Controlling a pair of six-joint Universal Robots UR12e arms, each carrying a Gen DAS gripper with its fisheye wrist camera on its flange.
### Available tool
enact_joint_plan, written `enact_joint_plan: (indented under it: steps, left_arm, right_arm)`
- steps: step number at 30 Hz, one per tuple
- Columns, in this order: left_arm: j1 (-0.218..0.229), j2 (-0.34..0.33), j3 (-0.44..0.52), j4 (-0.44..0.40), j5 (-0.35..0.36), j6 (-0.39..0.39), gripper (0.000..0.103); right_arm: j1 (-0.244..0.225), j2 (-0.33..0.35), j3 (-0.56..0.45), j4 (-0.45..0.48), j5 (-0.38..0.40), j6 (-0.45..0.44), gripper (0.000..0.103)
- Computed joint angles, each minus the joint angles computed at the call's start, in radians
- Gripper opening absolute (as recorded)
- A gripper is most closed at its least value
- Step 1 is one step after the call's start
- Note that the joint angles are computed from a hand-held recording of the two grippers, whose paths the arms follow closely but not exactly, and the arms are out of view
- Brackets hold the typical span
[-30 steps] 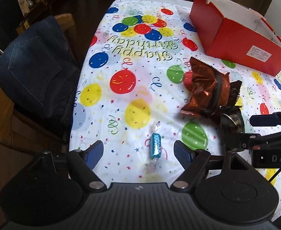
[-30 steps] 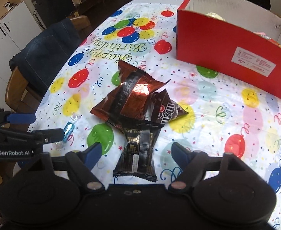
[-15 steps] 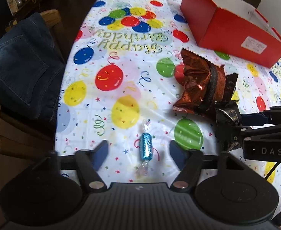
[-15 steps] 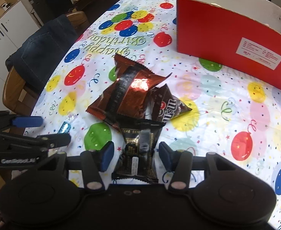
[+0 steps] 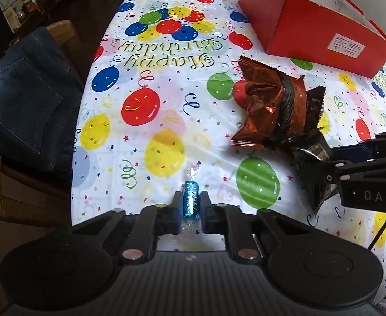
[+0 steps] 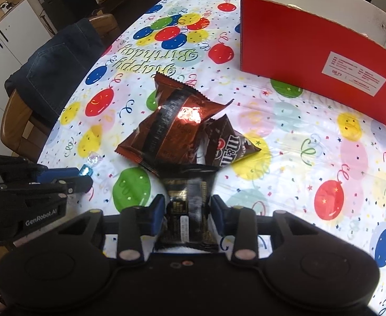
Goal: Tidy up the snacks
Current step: 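Grasp black chocolate bar with right tool while left tool grasps blue-wrapped candy, then carry the black chocolate bar and blue candy over the shoebox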
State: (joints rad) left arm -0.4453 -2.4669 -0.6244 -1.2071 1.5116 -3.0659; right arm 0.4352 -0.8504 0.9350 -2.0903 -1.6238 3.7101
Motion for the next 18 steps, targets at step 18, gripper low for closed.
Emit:
enact_joint_plan:
  steps: [18]
  left_arm:
    - [0.011,0.017,-0.009,-0.017,-0.056,-0.041,0.012]
  right_arm:
    - [0.001,-0.045,0.057,-0.06,-0.002,0.026,0.028]
